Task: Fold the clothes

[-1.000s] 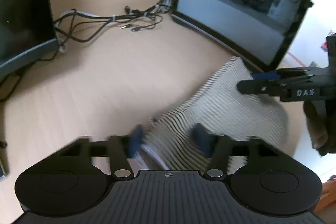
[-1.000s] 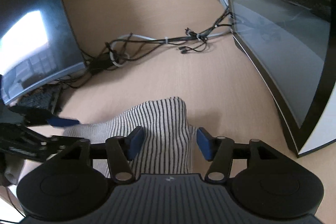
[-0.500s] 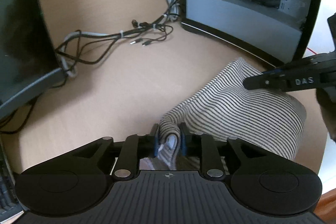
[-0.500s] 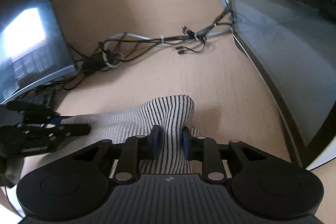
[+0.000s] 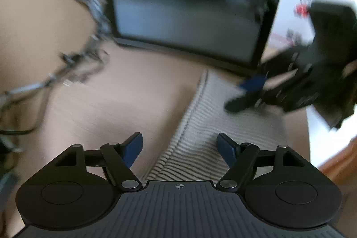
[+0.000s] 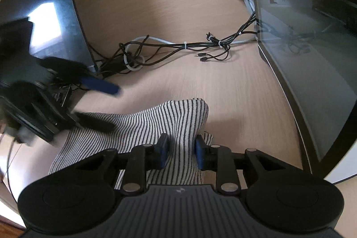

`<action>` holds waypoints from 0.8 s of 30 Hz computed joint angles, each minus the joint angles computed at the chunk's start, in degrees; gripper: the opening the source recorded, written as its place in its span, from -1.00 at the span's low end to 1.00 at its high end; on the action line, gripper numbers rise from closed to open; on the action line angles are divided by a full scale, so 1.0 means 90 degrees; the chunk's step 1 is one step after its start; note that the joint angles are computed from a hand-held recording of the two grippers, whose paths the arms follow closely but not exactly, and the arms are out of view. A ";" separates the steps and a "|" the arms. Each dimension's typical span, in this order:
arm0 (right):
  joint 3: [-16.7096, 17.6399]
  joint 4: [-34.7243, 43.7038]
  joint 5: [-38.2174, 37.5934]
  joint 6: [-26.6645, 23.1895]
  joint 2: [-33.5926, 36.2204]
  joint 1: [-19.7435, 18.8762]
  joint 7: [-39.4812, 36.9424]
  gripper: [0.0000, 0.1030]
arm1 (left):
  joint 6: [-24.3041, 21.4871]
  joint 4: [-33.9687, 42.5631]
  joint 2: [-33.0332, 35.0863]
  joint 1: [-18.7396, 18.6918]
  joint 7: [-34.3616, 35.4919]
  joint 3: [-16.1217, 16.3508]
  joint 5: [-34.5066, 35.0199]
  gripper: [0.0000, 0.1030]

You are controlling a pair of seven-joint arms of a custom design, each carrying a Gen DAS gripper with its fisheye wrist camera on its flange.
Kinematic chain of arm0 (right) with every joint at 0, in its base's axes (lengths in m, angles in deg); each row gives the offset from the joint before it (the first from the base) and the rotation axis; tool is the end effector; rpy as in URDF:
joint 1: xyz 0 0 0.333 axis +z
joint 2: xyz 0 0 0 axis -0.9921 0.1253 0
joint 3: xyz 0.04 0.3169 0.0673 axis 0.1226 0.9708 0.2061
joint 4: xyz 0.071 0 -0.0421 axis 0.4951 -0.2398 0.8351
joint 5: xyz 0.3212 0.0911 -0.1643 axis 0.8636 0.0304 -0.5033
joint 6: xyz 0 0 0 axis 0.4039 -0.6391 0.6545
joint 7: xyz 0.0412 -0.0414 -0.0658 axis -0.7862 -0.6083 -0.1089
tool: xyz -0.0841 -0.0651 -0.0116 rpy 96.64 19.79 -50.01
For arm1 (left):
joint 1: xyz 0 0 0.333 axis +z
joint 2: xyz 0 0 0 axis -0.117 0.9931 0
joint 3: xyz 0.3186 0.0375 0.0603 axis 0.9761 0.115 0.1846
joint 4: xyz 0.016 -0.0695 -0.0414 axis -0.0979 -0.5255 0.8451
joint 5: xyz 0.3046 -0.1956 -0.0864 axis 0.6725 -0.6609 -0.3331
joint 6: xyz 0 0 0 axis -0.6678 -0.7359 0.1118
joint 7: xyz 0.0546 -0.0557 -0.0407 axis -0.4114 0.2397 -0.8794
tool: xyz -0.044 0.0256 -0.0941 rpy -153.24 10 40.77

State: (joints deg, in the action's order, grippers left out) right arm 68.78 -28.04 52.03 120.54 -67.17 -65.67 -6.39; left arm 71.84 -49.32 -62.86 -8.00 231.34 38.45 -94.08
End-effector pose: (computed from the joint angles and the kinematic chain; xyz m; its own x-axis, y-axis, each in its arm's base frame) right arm 0.5537 0.2045 0.4229 0.4489 -0.8518 -0.2702 -0.6623 -0.1141 -0.7405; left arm 0.6077 -0.2055 0.4377 -0.7692 -0.6372 0.0467 -0.5077 0.5652 -0.6502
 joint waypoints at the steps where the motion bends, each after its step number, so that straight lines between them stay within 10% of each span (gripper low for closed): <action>1: 0.0002 -0.0080 0.0025 0.0021 -0.0077 0.0001 -0.0005 -0.52 | -0.0251 0.0208 0.0185 0.0011 -0.0093 0.0024 0.0046 0.82; 7: -0.0223 -0.0955 -0.0336 -0.0401 -0.0970 0.0077 0.0541 0.08 | -0.0779 0.0487 0.0439 0.0191 -0.0602 -0.0017 -0.0196 0.77; 11: -0.0459 -0.1378 -0.1259 -0.0984 -0.1190 0.0100 0.1904 0.12 | -0.0619 0.0220 0.0178 0.0067 -0.1000 0.0052 -0.0209 0.61; 24: -0.0619 -0.1298 -0.1484 -0.1820 -0.1145 -0.0044 0.2625 0.23 | 0.0599 -0.0843 -0.0519 -0.0435 -0.2659 0.0284 0.0719 0.37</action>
State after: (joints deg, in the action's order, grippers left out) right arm 63.21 -39.72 38.68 104.15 -77.47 -66.07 17.23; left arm 77.23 -56.91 -67.52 -11.91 207.41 41.00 -87.62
